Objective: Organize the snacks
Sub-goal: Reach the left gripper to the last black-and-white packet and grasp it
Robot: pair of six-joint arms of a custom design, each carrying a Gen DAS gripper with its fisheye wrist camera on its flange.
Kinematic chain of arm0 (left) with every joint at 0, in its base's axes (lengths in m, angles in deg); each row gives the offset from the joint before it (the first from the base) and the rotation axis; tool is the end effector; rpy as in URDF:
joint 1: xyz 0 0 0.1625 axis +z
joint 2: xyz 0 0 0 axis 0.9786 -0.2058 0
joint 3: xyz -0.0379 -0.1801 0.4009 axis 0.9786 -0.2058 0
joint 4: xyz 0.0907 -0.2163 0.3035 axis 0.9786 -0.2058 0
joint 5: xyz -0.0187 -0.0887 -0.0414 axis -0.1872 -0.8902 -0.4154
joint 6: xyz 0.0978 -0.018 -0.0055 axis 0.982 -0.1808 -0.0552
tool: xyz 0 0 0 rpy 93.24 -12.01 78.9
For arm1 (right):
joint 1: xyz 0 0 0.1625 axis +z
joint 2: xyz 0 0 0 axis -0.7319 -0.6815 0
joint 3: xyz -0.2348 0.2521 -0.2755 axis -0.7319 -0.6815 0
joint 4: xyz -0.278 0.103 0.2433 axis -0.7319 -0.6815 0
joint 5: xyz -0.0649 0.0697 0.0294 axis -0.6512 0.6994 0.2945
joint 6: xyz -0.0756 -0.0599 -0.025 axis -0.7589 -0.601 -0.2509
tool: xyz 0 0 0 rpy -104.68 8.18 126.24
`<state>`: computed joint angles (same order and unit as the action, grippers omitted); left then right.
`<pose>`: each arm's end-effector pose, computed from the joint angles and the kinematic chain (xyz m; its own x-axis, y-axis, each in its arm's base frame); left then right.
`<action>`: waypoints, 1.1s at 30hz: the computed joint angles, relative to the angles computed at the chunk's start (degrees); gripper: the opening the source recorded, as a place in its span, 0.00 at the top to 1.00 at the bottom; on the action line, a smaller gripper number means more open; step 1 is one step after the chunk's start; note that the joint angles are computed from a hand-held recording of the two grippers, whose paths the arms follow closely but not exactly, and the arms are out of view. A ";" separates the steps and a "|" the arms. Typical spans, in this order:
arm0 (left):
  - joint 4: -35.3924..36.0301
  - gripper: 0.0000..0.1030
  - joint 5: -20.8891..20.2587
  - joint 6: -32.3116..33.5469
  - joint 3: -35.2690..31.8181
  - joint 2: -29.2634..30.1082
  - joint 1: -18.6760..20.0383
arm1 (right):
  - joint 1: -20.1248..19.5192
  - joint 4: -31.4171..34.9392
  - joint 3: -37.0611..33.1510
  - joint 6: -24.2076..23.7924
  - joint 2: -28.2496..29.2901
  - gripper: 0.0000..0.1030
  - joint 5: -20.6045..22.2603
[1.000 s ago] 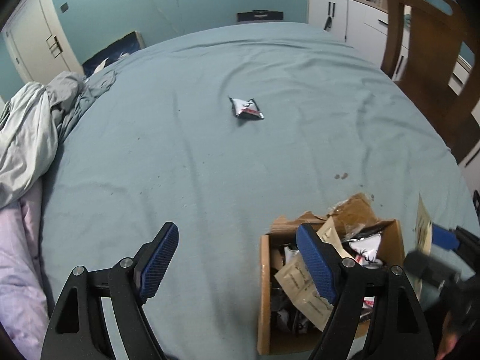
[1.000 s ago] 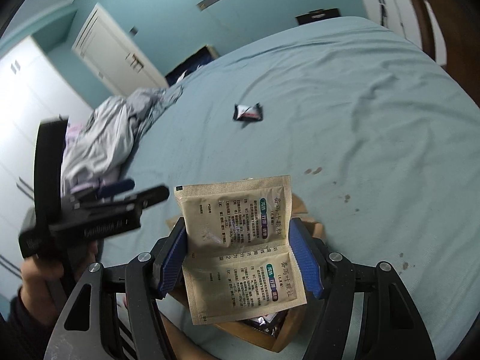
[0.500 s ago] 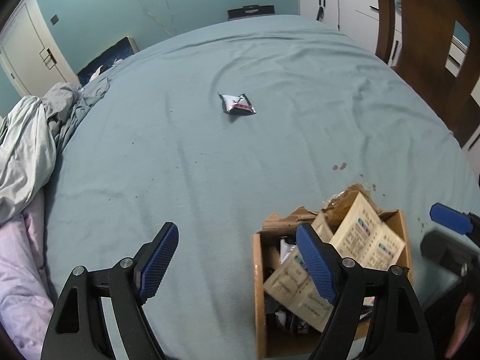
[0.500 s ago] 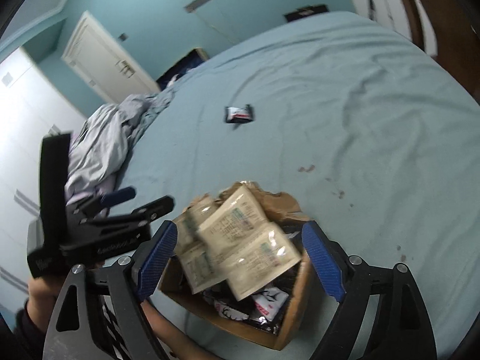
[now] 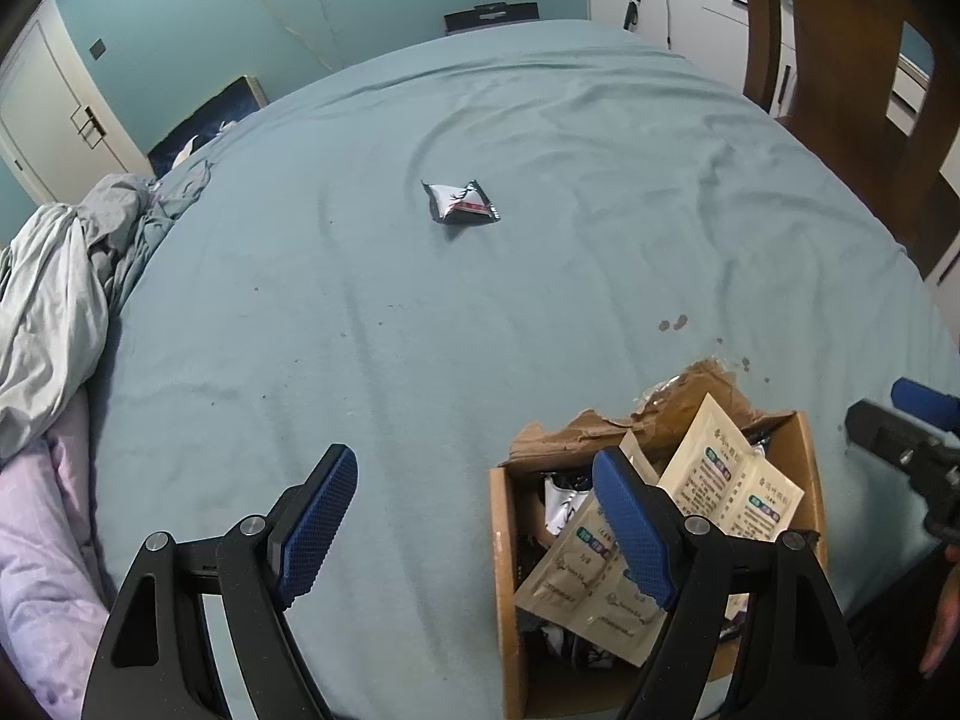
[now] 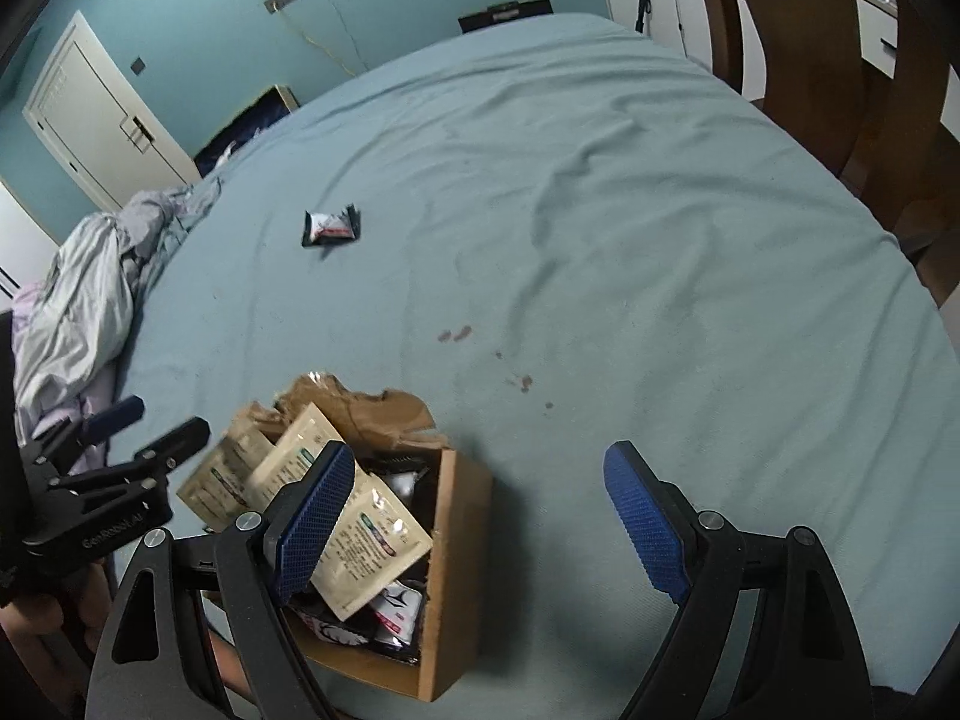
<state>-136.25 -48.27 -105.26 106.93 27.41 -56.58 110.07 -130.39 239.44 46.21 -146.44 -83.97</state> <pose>-0.3861 -0.3619 -0.0270 -0.4597 0.5653 -0.6849 0.7282 0.6814 0.0736 -0.0007 -0.2602 0.3294 -0.8620 0.3806 0.3349 0.0024 0.6637 -0.7480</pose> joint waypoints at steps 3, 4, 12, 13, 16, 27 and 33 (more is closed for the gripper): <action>-0.24 0.21 -0.08 0.36 -0.21 0.35 -0.12 | 2.62 1.97 -1.12 1.20 1.81 0.17 -3.01; -0.21 0.21 -0.12 0.50 -0.31 0.49 -0.16 | 1.18 3.72 -1.03 0.01 -0.28 0.17 -2.21; 1.20 0.20 -0.53 0.89 -1.53 1.80 -0.02 | 6.80 -0.47 -2.55 -2.26 7.14 0.17 -9.97; 1.98 0.20 -0.71 0.77 -2.01 2.10 0.12 | 7.09 -0.93 -2.70 -2.39 7.86 0.17 -10.53; 3.06 0.20 -0.81 0.69 -2.75 2.88 0.28 | 8.74 -2.84 -3.58 -3.19 10.85 0.17 -13.25; 3.68 0.20 2.03 2.44 -3.67 4.75 -1.38 | 6.72 1.90 -5.62 -3.96 9.89 0.17 -11.38; 3.17 0.20 3.28 6.71 -6.31 5.88 -0.19 | 5.10 4.79 -7.31 -2.85 9.30 0.17 -10.26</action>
<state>-133.08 -44.99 -98.55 100.62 33.29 -56.77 115.17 -125.60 232.13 43.36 -137.15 -94.23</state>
